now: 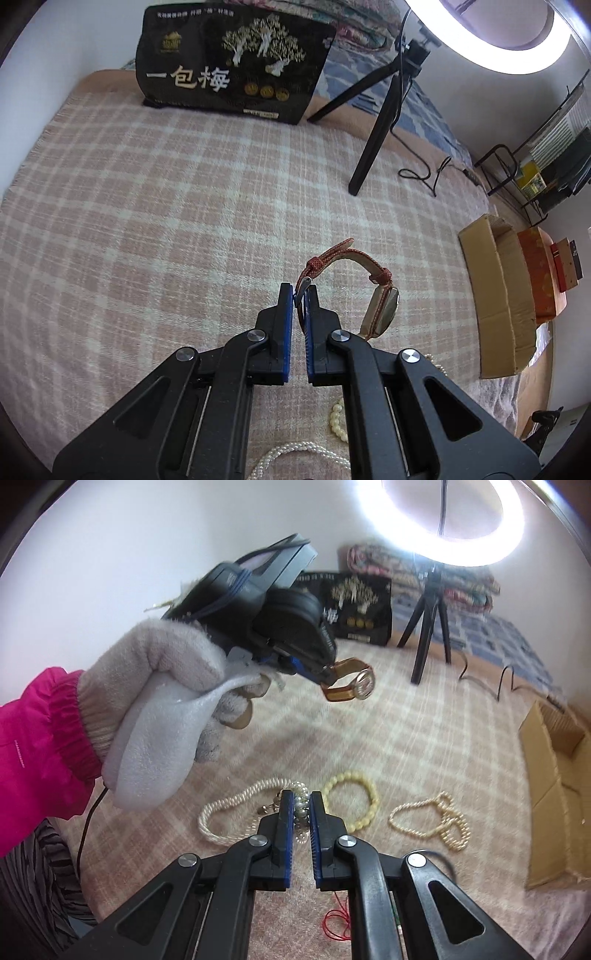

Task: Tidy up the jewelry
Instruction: 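Carry the watch in the left tool while the right tool carries the necklace to the cardboard box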

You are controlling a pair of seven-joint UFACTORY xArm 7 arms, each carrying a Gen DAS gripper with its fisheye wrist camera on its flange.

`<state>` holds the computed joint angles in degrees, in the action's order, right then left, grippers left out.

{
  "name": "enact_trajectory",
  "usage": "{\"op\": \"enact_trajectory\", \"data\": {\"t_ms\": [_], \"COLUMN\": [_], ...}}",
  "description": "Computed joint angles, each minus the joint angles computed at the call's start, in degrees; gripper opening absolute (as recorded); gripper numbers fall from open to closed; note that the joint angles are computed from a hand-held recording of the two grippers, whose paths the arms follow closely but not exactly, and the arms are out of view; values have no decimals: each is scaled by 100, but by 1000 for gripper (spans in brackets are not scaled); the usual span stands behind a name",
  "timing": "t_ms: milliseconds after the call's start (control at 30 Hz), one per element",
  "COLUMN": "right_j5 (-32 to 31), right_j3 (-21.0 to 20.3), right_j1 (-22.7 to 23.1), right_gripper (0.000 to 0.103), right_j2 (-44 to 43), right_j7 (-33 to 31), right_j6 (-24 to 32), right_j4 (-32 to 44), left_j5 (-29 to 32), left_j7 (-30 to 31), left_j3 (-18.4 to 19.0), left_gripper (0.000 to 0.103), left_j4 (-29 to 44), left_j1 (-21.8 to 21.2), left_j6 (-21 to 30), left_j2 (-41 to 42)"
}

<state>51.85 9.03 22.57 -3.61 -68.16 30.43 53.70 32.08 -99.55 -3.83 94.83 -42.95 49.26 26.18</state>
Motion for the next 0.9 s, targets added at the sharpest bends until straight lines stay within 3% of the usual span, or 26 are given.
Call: {"op": "enact_trajectory", "data": {"t_ms": [433, 900], "right_j5": [625, 1383], "right_j3": [-387, -815], "right_j1": [-32, -227], "right_gripper": [6, 5], "right_j2": [-634, -805], "right_j7": [-365, -720], "right_j6": [-163, -519], "right_j4": [-41, 545], "left_j5": [671, 651], "left_j7": [-167, 887], "left_j3": [-15, 382], "left_gripper": [4, 3], "left_j4": [526, 3069], "left_j1": [-358, -1041], "left_j6": [476, 989], "left_j2": [-54, 1295]}}
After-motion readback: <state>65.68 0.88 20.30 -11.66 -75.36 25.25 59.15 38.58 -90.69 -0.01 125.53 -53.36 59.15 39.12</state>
